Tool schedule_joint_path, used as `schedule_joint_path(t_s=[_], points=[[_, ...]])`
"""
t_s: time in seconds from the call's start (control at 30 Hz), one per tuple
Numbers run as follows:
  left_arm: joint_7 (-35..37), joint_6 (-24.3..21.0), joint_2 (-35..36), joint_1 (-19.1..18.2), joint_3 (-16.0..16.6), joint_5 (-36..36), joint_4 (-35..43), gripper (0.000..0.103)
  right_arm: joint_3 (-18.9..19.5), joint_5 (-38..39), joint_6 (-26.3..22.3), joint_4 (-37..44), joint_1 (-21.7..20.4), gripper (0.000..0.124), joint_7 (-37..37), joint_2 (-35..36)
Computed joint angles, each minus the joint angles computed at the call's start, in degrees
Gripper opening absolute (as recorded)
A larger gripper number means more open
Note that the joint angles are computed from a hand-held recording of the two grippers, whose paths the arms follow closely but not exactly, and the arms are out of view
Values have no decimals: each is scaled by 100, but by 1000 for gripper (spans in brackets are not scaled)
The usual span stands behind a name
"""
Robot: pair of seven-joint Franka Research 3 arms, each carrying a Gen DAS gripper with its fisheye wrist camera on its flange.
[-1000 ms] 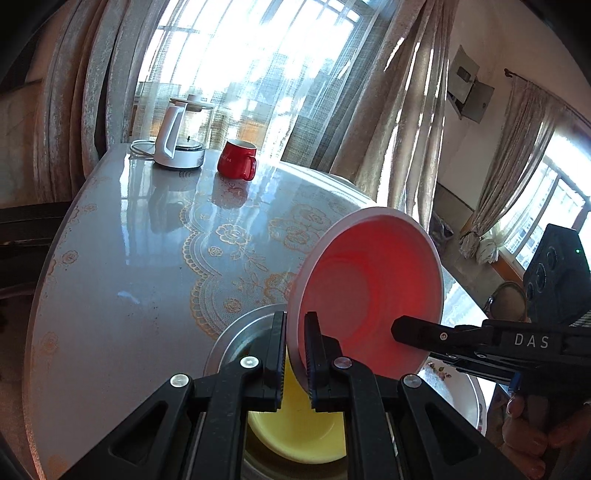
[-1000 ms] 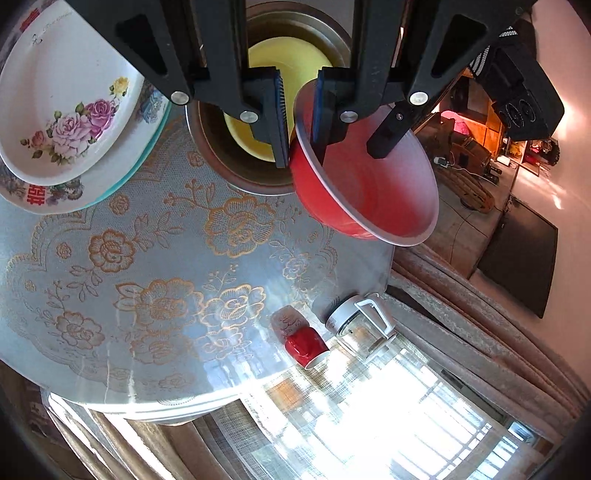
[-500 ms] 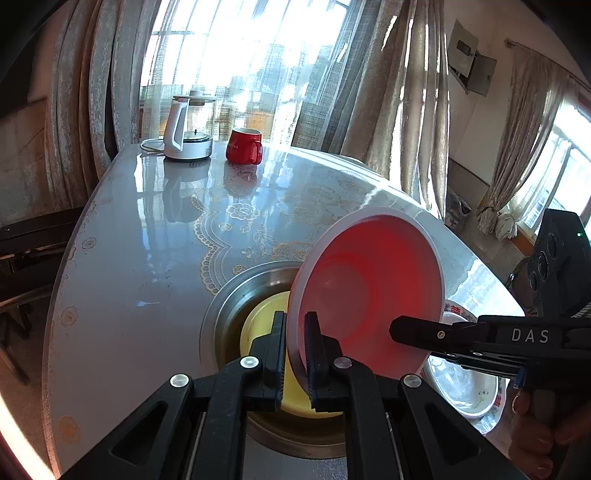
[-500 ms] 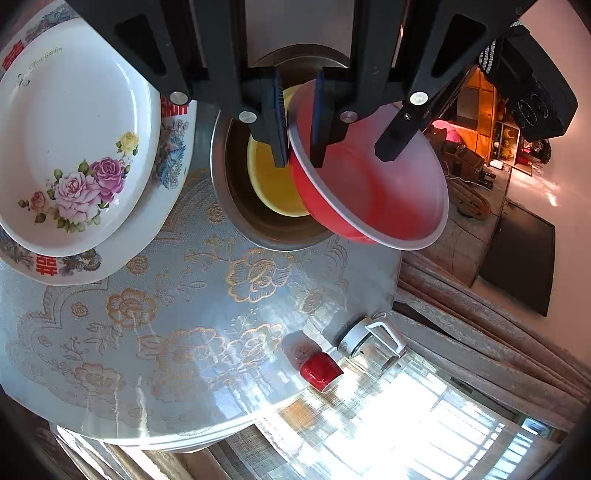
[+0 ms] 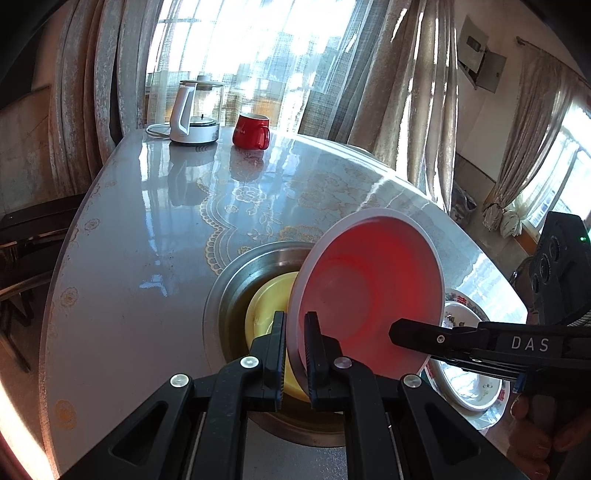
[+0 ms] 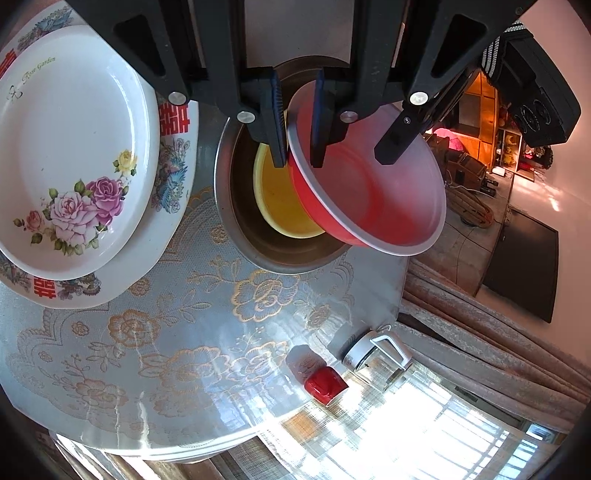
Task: Organize plates and bowls
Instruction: 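Lift the red bowl with both grippers and lower it into the yellow bowl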
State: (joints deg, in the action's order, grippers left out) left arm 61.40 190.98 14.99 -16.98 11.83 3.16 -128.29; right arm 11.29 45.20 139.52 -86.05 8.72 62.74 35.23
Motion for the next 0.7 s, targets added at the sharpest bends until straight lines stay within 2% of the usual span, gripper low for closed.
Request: schedule_joint_path(t_s=[0.03, 0.1, 0.13, 0.23, 0.37, 0.5, 0.57, 0.6, 0.7], points=[[-16, -10, 4, 74, -71, 13, 2, 9, 6, 7, -5, 8, -6, 14, -7, 7], [-96, -45, 23, 460, -433, 124, 29, 9, 3, -6, -28, 29, -3, 14, 4, 31], [-139, -56, 32, 521, -488, 151, 29, 9, -2, -12, -34, 36, 0, 14, 29, 43], [-244, -150, 82, 473, -401, 211, 85, 9, -45, -96, -37, 68, 41, 14, 135, 84], [-371, -205, 120, 640, -523, 403, 121, 9, -57, -171, -51, 121, 43, 17, 257, 142], [-535, -308, 151, 525, -390, 539, 166, 9, -4, -150, -46, 141, -6, 17, 191, 175], [-652, -305, 137, 506, -355, 598, 151, 14, 9, -136, -32, 119, -13, 17, 152, 165], [-705, -270, 124, 397, -238, 621, 129, 17, 23, -92, 1, 74, -27, 17, 139, 142], [-757, -102, 85, 125, 56, 612, 55, 35, 9, -76, 20, 81, -29, 17, 147, 153]])
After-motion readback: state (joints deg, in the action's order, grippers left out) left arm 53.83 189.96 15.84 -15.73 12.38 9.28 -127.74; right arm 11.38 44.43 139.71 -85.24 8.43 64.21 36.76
